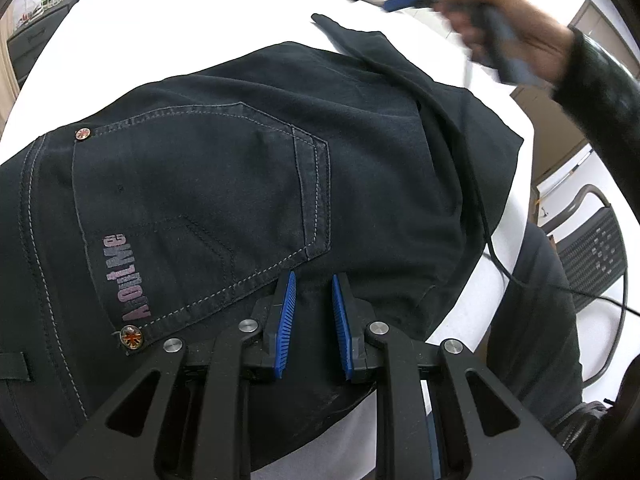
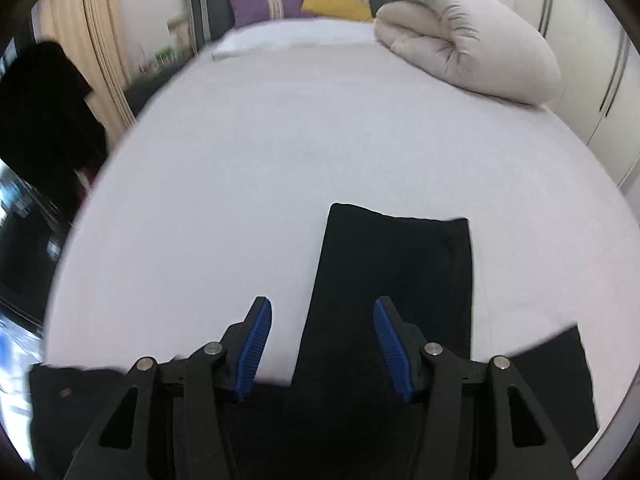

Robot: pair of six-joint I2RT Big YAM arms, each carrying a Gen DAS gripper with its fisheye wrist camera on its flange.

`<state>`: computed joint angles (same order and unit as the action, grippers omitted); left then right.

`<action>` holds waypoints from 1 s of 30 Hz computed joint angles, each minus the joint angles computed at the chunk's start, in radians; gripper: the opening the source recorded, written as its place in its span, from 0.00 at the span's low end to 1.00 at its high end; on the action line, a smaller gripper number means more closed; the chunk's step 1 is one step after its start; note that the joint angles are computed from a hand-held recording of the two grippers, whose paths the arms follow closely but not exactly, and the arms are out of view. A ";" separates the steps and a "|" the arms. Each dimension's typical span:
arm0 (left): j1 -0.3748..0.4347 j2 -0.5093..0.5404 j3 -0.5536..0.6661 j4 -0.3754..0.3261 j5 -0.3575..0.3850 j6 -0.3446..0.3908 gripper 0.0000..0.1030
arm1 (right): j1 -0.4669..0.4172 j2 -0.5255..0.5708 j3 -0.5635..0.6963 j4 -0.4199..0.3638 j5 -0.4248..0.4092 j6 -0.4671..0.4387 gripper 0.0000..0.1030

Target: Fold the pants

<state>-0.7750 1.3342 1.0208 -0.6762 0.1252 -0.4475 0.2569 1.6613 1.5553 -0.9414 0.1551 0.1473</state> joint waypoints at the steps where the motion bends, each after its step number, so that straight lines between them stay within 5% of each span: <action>1: 0.003 -0.001 -0.002 0.004 0.008 -0.003 0.18 | 0.002 0.026 0.019 -0.019 0.017 0.006 0.56; 6: 0.020 -0.007 -0.011 0.019 0.047 -0.009 0.18 | -0.016 0.191 0.143 -0.126 0.059 0.095 0.56; 9: 0.024 -0.008 -0.016 0.027 0.059 -0.012 0.18 | -0.047 0.183 0.109 -0.079 -0.001 0.161 0.56; 11: 0.035 -0.009 -0.019 0.028 0.066 -0.004 0.18 | -0.052 0.170 0.094 -0.059 -0.004 0.131 0.37; 12: 0.037 -0.010 -0.019 0.028 0.067 -0.001 0.18 | -0.054 0.163 0.089 -0.056 -0.001 0.111 0.11; 19: 0.025 -0.004 -0.001 0.001 0.039 0.007 0.18 | -0.188 -0.081 -0.134 0.134 -0.198 0.167 0.05; 24: 0.010 0.007 0.019 -0.018 0.013 0.012 0.18 | -0.448 -0.396 -0.401 0.304 -0.468 0.309 0.05; 30: -0.013 0.025 0.043 -0.035 -0.022 -0.010 0.18 | -0.831 -0.533 -0.632 0.330 -0.695 0.404 0.10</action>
<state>-0.7884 1.3588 1.0636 -0.7108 0.1033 -0.4575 -0.5745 1.1282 0.9230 -0.6112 -0.5401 0.5511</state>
